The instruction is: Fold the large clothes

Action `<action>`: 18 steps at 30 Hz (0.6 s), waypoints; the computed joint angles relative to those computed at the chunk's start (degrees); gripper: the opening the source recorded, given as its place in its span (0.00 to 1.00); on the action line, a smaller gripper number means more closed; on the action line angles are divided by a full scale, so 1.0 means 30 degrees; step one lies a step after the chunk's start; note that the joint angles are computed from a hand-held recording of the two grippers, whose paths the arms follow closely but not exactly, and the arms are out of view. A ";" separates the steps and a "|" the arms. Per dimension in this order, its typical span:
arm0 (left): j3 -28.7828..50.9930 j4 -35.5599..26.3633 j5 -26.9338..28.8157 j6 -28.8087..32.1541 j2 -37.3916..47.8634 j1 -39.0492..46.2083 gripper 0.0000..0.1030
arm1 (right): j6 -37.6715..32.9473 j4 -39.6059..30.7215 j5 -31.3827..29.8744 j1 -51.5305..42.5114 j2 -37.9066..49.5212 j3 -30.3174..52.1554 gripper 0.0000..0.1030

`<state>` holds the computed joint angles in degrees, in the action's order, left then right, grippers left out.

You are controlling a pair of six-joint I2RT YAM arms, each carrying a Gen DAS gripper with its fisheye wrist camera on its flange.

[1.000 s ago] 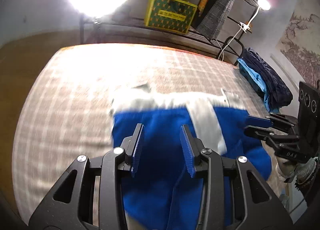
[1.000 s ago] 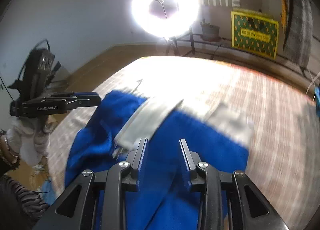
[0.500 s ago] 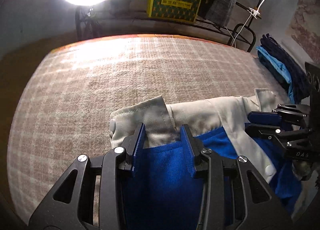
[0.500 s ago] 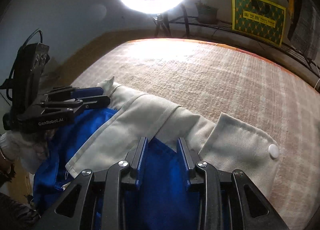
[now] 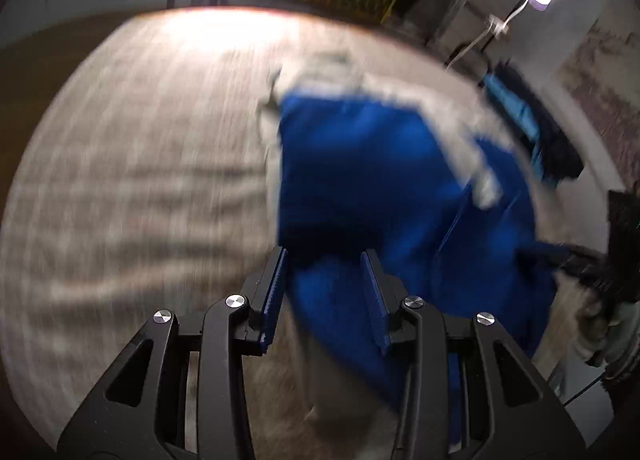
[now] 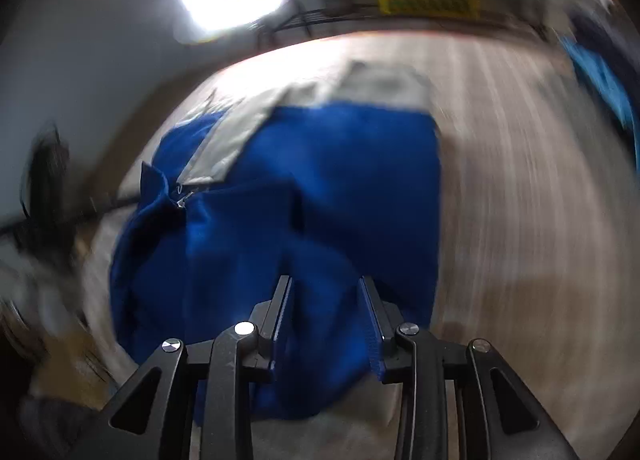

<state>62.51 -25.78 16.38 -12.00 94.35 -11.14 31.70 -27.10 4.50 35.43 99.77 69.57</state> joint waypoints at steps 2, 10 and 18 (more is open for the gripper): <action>-0.0752 0.0320 0.0128 -0.0041 -0.0420 0.0037 0.40 | 0.1329 0.0902 -0.0001 0.0133 -0.0648 -0.1175 0.33; -0.1445 -0.1152 0.0320 -0.0165 -0.3447 0.0485 0.42 | 0.2157 -0.4195 0.2456 0.2347 -0.2262 0.0680 0.41; -0.0752 -0.1423 0.5634 -0.4252 -0.2900 0.3452 0.57 | 0.1705 -0.0985 0.2456 0.0727 -0.6457 -0.2298 0.83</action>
<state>60.26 -30.05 33.28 -24.75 85.65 -0.79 36.81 -30.05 11.87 37.61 80.40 62.68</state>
